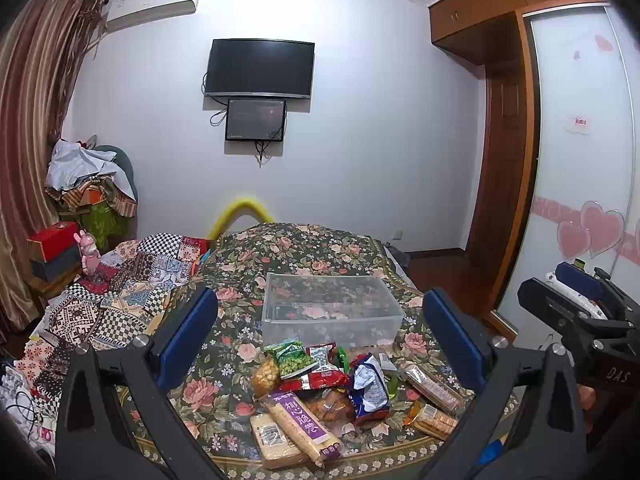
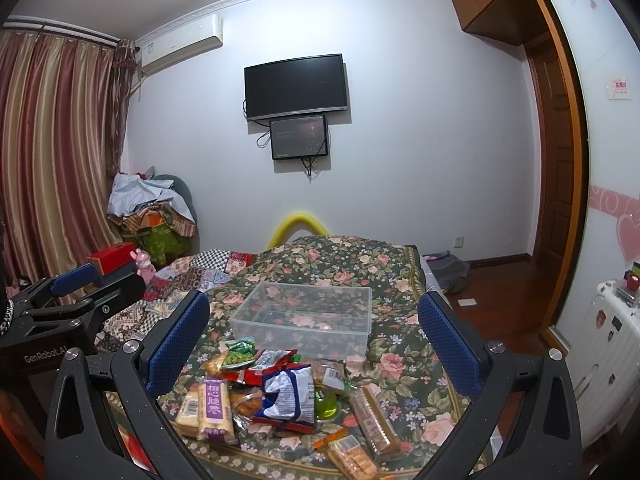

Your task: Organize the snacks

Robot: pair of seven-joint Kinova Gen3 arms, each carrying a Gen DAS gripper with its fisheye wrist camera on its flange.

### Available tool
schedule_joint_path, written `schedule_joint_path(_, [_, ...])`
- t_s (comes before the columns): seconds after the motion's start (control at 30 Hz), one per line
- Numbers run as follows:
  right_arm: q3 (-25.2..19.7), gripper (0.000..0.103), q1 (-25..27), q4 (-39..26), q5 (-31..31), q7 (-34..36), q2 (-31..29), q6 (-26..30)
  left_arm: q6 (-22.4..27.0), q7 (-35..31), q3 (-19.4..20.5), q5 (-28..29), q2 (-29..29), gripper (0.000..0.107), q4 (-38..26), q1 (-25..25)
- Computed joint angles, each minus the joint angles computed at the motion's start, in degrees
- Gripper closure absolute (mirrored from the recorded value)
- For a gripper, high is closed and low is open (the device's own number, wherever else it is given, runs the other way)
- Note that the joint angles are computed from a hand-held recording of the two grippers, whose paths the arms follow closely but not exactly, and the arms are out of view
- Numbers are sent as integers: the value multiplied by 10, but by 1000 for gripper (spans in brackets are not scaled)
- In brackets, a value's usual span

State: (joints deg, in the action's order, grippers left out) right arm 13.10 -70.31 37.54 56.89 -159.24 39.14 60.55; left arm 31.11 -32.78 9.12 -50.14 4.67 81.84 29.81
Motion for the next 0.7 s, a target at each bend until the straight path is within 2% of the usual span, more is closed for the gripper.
schedule_joint_path(0.7, [2, 0, -2, 1, 4, -5, 1, -2, 0, -7, -5, 6, 5, 4, -7, 4])
